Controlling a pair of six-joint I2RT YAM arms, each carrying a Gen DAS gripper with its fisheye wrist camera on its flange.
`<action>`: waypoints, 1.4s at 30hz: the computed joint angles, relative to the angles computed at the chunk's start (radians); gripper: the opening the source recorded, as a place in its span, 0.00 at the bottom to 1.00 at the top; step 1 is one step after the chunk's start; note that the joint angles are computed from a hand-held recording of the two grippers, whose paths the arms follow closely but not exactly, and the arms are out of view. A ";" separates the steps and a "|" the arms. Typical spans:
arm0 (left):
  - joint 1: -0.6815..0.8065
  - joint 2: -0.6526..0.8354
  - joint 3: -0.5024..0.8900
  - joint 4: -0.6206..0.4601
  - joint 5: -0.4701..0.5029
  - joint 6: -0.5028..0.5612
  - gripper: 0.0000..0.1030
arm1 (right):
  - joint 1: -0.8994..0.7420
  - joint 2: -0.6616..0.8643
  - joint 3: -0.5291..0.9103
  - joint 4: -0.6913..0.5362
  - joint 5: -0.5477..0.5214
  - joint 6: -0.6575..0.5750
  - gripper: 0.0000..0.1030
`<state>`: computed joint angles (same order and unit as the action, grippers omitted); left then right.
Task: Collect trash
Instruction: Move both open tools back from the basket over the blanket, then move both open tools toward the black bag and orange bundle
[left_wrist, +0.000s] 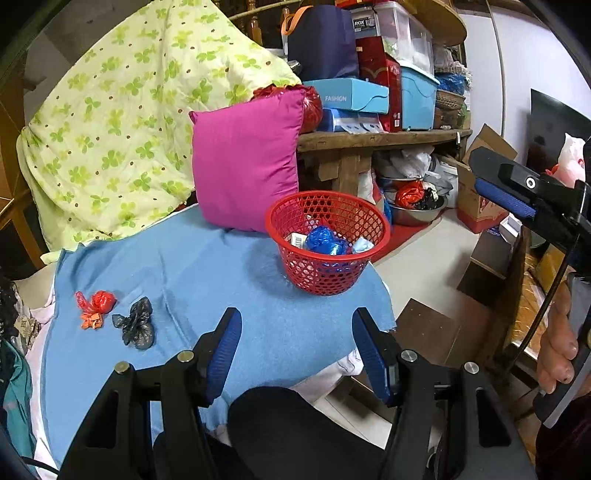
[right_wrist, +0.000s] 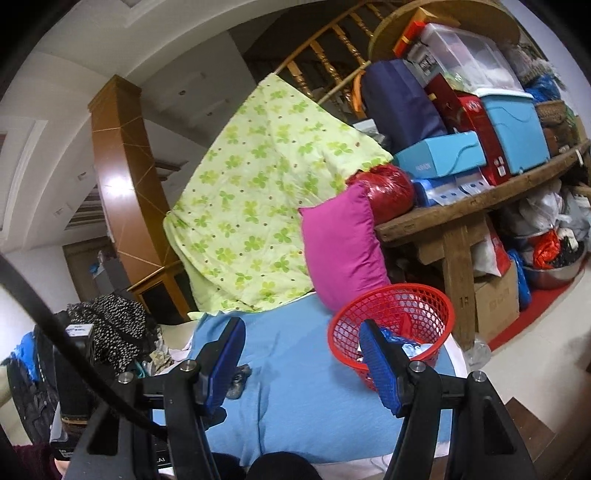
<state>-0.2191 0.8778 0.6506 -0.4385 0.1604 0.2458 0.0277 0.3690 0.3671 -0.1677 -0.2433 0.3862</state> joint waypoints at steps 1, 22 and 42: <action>-0.002 -0.011 0.002 -0.012 -0.001 -0.003 0.62 | 0.012 -0.016 0.006 -0.019 0.010 -0.007 0.66; 0.331 -0.266 0.043 -0.216 0.247 0.108 0.63 | 0.324 -0.182 0.145 -0.250 0.348 -0.073 0.66; 0.547 -0.207 -0.068 -0.167 0.317 0.207 0.65 | 0.315 -0.184 0.075 -0.237 0.333 -0.089 0.66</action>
<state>0.3280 0.6705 0.5829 -0.6058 0.4774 0.4523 0.3426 0.1845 0.4424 -0.4049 0.0895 0.2969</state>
